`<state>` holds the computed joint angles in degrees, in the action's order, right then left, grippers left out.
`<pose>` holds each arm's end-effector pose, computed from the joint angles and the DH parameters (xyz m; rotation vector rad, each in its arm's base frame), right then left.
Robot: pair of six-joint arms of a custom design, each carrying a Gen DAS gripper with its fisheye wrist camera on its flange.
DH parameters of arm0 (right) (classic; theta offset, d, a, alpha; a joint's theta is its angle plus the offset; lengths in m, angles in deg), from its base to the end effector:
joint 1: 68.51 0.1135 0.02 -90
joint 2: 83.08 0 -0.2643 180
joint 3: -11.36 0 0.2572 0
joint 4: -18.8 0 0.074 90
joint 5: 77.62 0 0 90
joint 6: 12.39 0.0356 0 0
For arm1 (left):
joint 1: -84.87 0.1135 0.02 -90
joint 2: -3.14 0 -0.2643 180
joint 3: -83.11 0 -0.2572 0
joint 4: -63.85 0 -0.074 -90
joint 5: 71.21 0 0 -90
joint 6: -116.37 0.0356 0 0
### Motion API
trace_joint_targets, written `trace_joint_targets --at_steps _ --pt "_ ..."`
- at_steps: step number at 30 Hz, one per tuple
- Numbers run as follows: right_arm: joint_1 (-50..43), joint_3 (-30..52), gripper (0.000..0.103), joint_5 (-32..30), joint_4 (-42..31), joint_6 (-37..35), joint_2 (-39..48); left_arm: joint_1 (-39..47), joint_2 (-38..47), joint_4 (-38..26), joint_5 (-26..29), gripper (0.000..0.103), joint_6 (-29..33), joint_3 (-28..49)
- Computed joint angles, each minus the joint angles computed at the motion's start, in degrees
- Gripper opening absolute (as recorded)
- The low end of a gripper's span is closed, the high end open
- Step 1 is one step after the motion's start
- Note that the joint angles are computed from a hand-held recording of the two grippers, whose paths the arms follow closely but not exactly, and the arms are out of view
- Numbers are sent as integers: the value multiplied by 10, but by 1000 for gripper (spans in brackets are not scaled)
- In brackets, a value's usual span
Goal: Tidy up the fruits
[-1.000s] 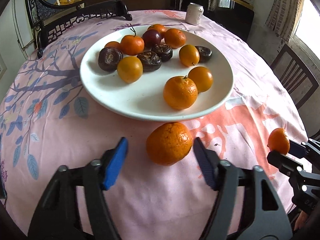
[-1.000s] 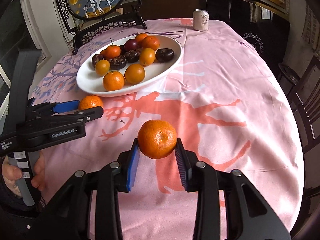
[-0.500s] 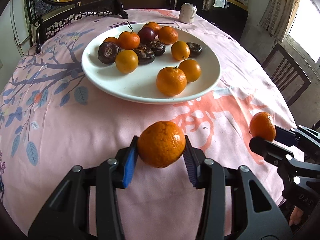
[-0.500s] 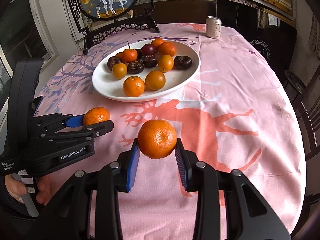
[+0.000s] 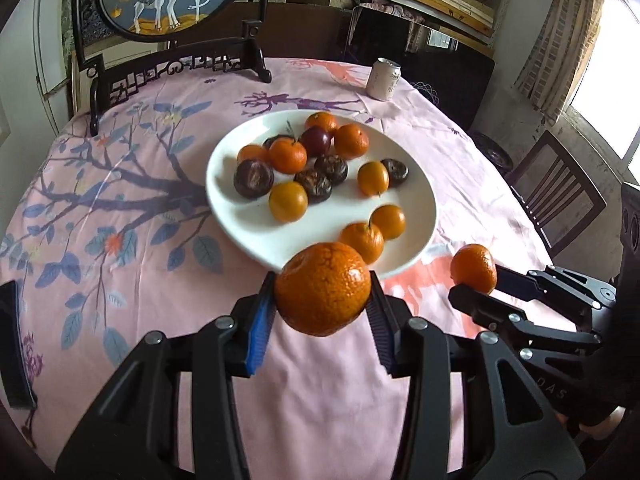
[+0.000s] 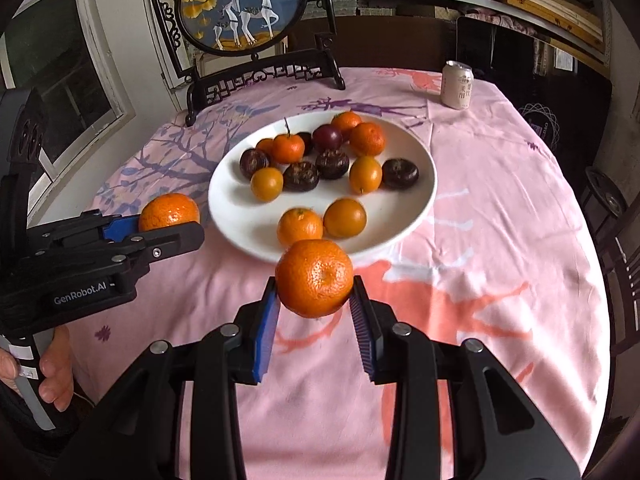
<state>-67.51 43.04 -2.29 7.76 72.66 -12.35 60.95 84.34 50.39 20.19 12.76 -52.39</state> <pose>0.2019 0.0125 0.1178 -0.2389 2.4145 0.2815 0.2337 -0.1046 0.1368 0.2330 2.4613 -0.3168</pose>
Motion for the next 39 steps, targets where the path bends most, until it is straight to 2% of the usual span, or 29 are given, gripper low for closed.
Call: trace_joint_targets --at_steps 4,7,11,16,17,18,19,20,21,22,24,26,29,34,39 --pt "3 89 36 28 46 -6 135 6 138 -35 11 44 4 152" --pt "-8 141 36 34 54 -10 211 8 215 -58 8 44 -2 232" --pt "-26 178 36 30 55 -16 261 11 268 -66 22 44 -10 281" --pt "-29 199 38 32 55 -15 288 9 297 -64 24 45 -12 301" --pt "-27 201 43 38 57 -14 290 9 298 -62 22 45 -12 302" --pt "-22 198 64 55 63 -12 288 8 297 -60 19 47 -13 301" --pt "-15 184 75 80 84 -9 277 9 289 -54 16 67 -15 293" --pt "-11 169 78 100 103 -11 265 8 276 -40 6 87 -20 279" --pt "-9 157 83 111 109 -15 250 8 257 -22 -6 91 -23 259" --pt "-10 150 93 112 105 -15 236 8 234 -7 -19 92 -23 238" --pt "-12 121 98 112 103 -9 194 10 193 -3 -23 93 -18 208" --pt "-6 90 100 124 90 -7 144 9 142 10 -31 101 -18 163" --pt "3 25 102 137 83 20 57 -14 60 24 -77 101 -16 81" --pt "20 -43 102 137 25 77 -55 -59 -43 25 -141 101 -33 -35" --pt "79 -68 102 193 -15 96 -103 -59 -117 10 -134 101 -48 -99"
